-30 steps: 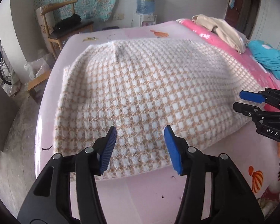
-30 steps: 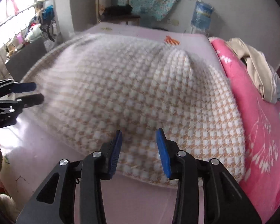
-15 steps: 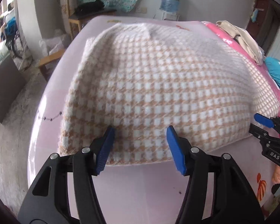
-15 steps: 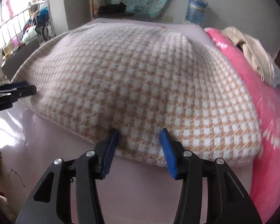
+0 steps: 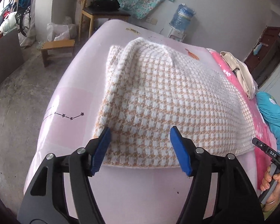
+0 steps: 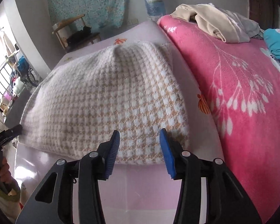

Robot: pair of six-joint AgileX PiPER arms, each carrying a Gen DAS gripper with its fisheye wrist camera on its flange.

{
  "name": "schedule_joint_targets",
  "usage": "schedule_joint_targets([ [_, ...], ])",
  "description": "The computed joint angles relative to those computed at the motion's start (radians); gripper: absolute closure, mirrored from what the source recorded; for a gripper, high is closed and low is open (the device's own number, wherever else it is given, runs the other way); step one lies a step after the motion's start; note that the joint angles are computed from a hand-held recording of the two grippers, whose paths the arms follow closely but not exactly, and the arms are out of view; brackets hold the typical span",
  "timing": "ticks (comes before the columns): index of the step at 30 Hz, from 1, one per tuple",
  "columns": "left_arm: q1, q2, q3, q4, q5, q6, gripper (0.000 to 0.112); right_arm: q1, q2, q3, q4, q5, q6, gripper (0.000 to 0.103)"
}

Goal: Fold large clothes

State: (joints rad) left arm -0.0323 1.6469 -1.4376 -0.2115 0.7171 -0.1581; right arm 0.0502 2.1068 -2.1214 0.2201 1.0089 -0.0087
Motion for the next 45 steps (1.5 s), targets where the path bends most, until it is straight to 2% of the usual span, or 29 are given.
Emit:
schedule_joint_targets([
  [5, -0.099, -0.155, 0.093, 0.172, -0.02, -0.135, 0.029, 0.002, -0.15, 0.196, 0.076, -0.046, -0.046, 0.042],
  [8, -0.219, -0.221, 0.122, 0.398, 0.002, -0.323, 0.022, 0.052, -0.222, 0.307, 0.051, -0.068, -0.049, 0.032],
  [11, -0.336, -0.25, 0.12, 0.6, 0.055, -0.495, 0.019, 0.131, -0.281, 0.376, -0.038, -0.068, -0.005, 0.028],
  [17, -0.475, -0.232, 0.037, 0.794, 0.192, -0.655, 0.017, 0.244, -0.374, 0.412, -0.269, -0.147, 0.14, 0.01],
  [22, -0.519, -0.189, -0.033, 0.825, 0.281, -0.69, 0.017, 0.311, -0.402, 0.414, -0.46, -0.167, 0.273, 0.007],
  [30, -0.576, -0.123, -0.099, 0.83, 0.408, -0.698, 0.017, 0.342, -0.363, 0.343, -0.481, -0.103, 0.301, 0.007],
  [34, -0.585, -0.11, -0.101, 0.804, 0.433, -0.708, 0.017, 0.331, -0.347, 0.329, -0.433, -0.088, 0.299, 0.007],
  [38, -0.572, -0.1, -0.111, 0.756, 0.45, -0.696, 0.017, 0.361, -0.324, 0.307, -0.497, -0.042, 0.351, 0.007],
  [45, -0.577, -0.091, -0.132, 0.773, 0.481, -0.707, 0.017, 0.392, -0.305, 0.278, -0.535, -0.018, 0.378, 0.007],
])
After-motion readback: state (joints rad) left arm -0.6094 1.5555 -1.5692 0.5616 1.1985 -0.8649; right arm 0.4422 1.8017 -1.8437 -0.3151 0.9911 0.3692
